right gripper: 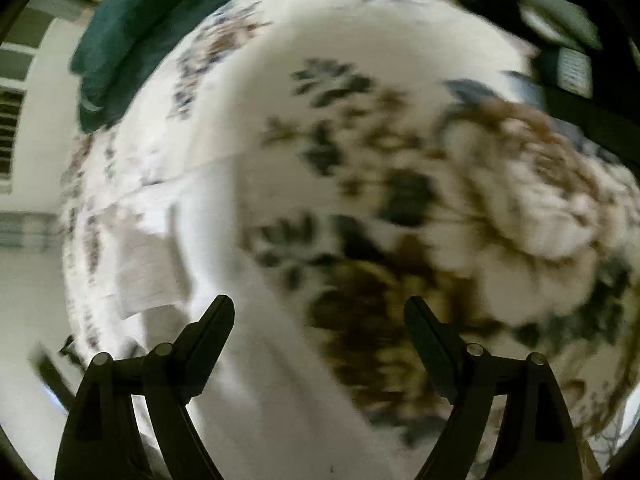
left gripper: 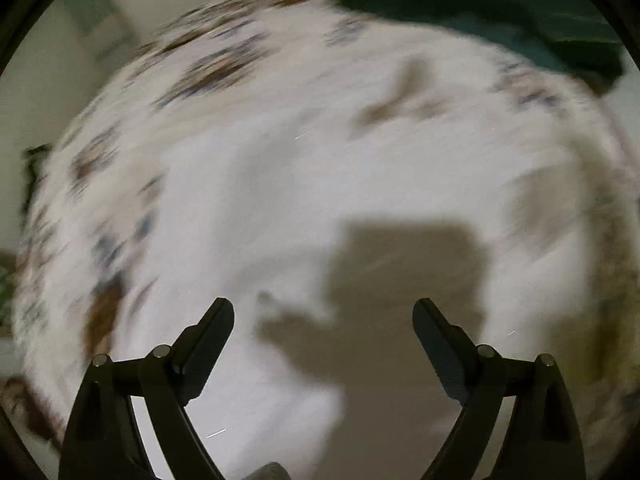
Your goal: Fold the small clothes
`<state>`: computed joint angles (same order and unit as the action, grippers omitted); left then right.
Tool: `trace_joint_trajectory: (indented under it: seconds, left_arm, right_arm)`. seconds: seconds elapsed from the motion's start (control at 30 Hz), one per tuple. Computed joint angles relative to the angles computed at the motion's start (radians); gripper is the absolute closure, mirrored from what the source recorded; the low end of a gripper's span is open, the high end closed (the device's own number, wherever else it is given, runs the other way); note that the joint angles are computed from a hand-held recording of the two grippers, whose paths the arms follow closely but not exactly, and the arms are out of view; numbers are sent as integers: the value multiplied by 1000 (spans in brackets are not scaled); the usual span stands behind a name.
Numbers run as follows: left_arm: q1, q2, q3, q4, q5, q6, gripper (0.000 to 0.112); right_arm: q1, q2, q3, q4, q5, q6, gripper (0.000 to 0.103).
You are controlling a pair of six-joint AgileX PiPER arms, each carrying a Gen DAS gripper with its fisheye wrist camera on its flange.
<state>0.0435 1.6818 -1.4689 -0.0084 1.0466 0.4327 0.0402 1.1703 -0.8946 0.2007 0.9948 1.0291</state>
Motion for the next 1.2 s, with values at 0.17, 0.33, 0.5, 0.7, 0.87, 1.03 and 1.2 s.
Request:
trace_joint_trajectory:
  seconds: [0.17,0.33,0.5,0.7,0.87,1.03,1.2]
  left_arm:
    - [152,32,189,200,-156,-7,19]
    - [225,136,91,47,-91,29,9]
    - [228,145,93,31,-116,8,9]
    - [273,141,87,-37,-98,99,9]
    - [273,158,5,-33,-1,85,9]
    - [310,111,-19,-19,-5,84,9]
    - [325,86,18,45,-60,62,9]
  right_arm:
    - [-8,257,-153,172,-118,-193,15]
    - [21,539,-346,194,-112,-272,19]
    - [139,694,-570,-46,28,-247,89]
    - [150,702,-630,-209,105,-196,91]
    - [19,672,-583,12,70,-370,74]
    - [-215,588,-415,155,-46,-430,49]
    - [-318,759,-427,497,-17,-753,49]
